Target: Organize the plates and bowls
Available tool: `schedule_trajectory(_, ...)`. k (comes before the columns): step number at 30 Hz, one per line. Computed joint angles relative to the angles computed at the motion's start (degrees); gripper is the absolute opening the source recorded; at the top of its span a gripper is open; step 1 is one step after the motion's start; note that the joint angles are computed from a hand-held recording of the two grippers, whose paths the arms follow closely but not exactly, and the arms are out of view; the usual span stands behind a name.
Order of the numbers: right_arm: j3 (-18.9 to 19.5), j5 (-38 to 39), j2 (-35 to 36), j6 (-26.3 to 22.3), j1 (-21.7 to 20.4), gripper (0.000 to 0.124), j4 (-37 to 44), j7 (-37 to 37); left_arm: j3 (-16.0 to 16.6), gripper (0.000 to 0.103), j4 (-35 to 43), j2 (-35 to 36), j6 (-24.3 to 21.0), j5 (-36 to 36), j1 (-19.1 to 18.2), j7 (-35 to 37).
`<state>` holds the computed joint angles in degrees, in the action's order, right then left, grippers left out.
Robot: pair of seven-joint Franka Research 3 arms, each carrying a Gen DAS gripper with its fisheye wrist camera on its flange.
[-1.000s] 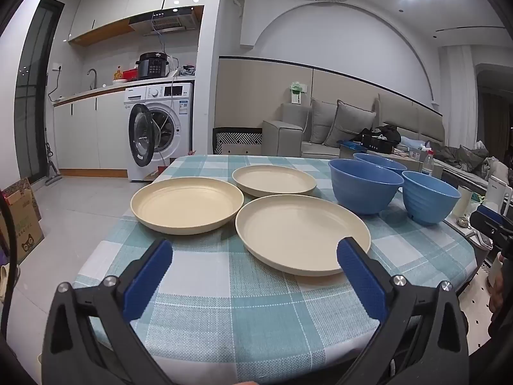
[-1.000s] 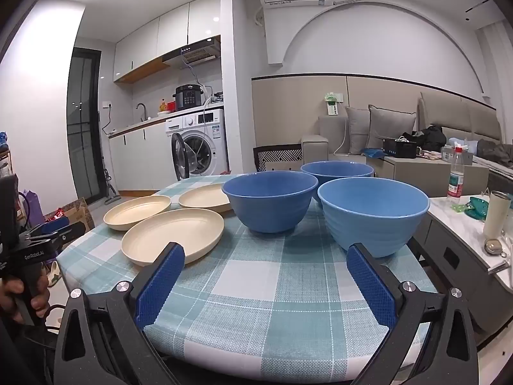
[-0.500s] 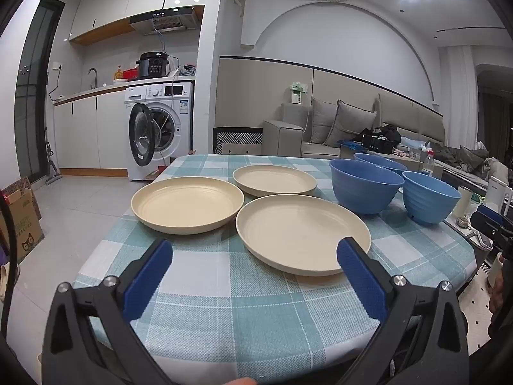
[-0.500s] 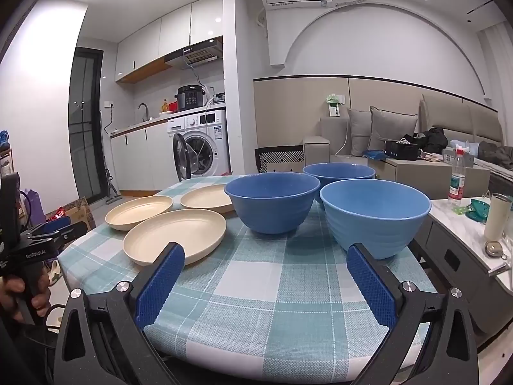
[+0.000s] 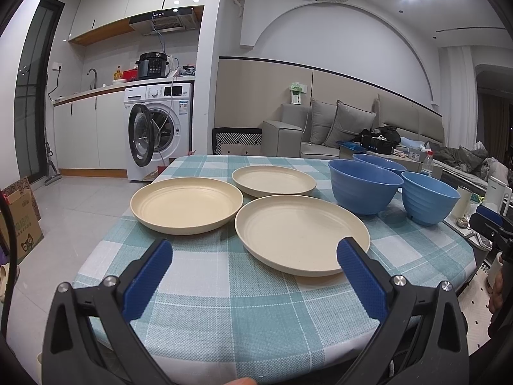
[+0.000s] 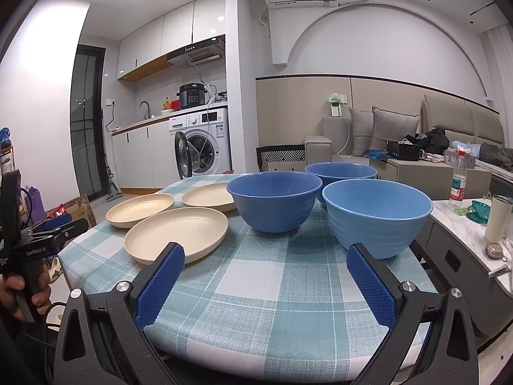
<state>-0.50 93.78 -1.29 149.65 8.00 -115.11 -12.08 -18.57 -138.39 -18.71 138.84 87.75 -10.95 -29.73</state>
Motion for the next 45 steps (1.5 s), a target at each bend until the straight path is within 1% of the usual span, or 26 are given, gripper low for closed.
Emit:
schedule_trajectory(27, 0.0, 1.0, 0.2, -0.3, -0.2, 0.103, 0.0, -1.5, -0.2, 0.103, -0.2, -0.2, -0.5, 0.4, -0.3, -0.3)
schedule_trajectory(45, 0.0, 0.3, 0.0, -0.1, 0.0, 0.103, -0.1, -0.9, 0.2, 0.103, -0.4, -0.6, 1.0, 0.9, 0.0, -0.2)
